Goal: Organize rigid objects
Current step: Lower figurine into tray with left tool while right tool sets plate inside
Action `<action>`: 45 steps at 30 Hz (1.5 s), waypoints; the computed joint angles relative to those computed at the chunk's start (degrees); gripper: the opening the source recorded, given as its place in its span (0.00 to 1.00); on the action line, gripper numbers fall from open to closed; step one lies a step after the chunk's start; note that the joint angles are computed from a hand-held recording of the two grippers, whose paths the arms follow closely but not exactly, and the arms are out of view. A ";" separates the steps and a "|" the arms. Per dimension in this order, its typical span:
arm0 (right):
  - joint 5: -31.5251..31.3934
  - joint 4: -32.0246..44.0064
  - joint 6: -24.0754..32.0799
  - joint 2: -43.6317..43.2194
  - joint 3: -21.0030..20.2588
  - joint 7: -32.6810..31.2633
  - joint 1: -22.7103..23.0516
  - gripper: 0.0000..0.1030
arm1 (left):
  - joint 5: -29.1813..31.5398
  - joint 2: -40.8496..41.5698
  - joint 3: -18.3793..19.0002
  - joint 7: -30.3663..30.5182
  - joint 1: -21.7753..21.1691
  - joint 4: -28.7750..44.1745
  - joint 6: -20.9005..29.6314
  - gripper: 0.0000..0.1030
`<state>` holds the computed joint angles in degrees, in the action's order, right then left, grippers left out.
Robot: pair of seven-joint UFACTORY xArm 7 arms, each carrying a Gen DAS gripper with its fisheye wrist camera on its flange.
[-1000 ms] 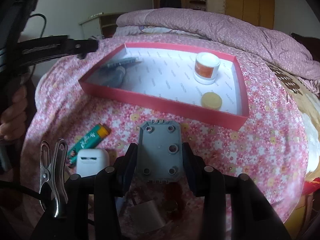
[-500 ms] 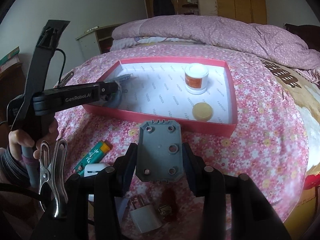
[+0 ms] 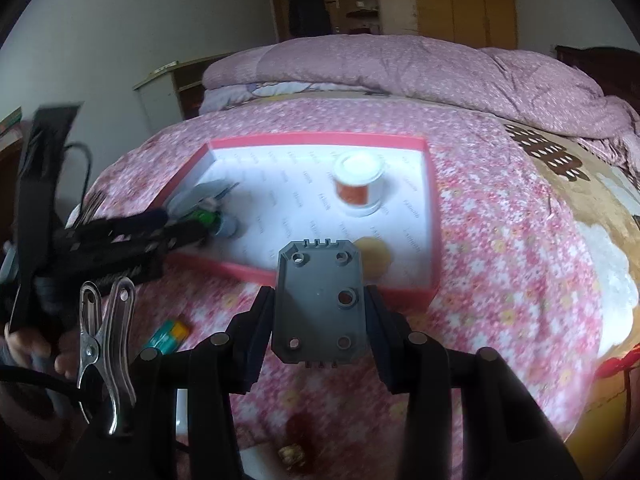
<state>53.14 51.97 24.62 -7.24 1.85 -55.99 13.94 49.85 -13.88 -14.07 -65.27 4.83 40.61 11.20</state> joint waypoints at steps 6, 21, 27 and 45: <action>-2.57 5.63 0.32 4.85 0.99 5.04 -1.46 0.44 | -1.86 -0.64 0.25 1.08 -0.46 -0.88 -0.77 0.60; -12.47 14.02 -1.04 13.49 5.13 15.97 -5.08 0.44 | -4.72 -1.33 -1.45 2.78 1.70 -2.10 -2.52 0.61; -11.98 14.89 -0.55 14.35 6.05 16.57 -6.24 0.44 | -5.44 -1.50 -1.96 3.16 2.26 -2.25 -2.67 0.61; -8.47 10.74 -1.92 9.32 5.38 12.03 -5.61 0.52 | -10.70 -4.41 -2.70 7.33 2.29 -4.36 -3.30 0.61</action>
<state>44.67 62.71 22.70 2.08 7.23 -43.96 8.33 39.15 -18.29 -16.77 -57.94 7.12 36.25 7.90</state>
